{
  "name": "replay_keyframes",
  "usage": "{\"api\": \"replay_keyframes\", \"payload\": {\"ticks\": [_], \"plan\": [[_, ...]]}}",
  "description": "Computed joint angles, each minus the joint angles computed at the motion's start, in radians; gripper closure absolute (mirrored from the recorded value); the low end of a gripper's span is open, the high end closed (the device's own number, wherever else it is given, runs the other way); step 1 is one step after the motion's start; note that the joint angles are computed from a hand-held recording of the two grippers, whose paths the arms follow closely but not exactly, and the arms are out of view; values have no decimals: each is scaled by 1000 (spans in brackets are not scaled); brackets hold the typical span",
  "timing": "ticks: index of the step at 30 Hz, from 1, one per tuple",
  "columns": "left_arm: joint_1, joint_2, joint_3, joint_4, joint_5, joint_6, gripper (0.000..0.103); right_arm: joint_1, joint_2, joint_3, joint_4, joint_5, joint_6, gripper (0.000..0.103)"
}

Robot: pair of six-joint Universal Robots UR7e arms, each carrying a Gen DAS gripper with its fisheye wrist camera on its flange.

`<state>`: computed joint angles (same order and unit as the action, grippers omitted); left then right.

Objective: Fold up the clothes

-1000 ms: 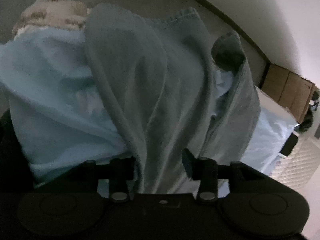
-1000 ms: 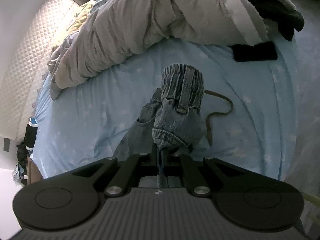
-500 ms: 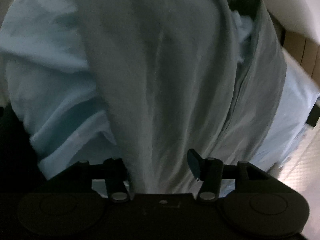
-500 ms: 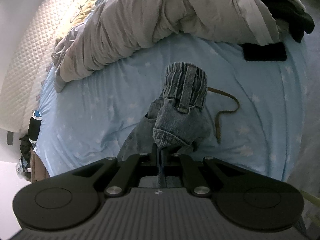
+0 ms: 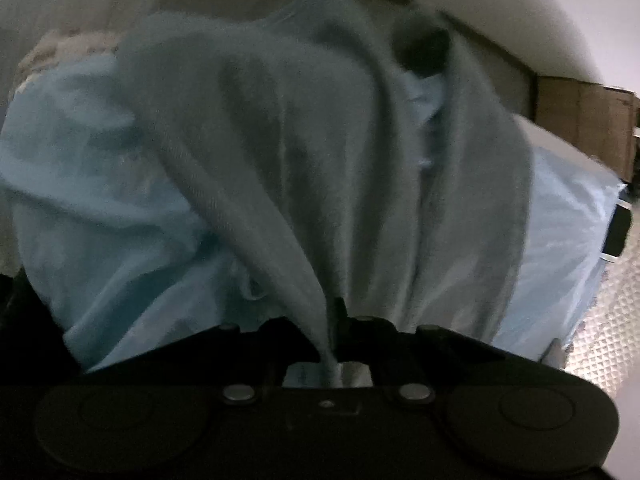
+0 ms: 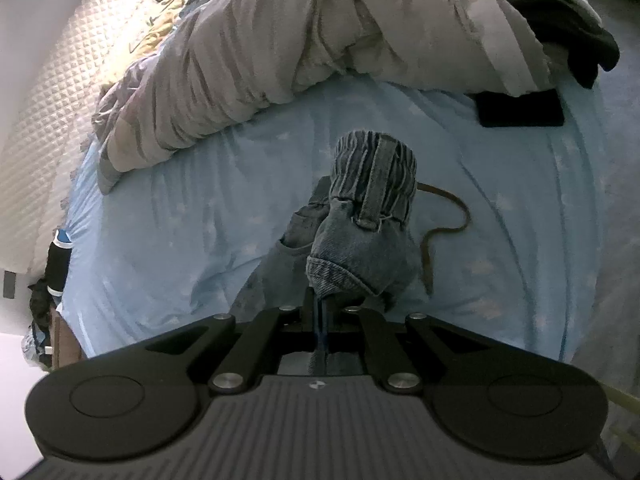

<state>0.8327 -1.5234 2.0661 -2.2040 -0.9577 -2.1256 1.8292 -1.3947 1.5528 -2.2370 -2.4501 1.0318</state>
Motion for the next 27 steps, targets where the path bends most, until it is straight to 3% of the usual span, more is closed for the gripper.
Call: {"api": "replay_keyframes", "payload": {"ticks": [12, 19, 27], "plan": [[-31, 117, -234, 82, 102, 127, 102, -29, -30, 47, 16, -14, 59, 102], [51, 261, -412, 56, 100, 292, 102, -69, 21, 33, -119, 32, 26, 102], [164, 524, -793, 256, 35, 429, 102, -141, 124, -47, -222, 94, 5, 102]]}}
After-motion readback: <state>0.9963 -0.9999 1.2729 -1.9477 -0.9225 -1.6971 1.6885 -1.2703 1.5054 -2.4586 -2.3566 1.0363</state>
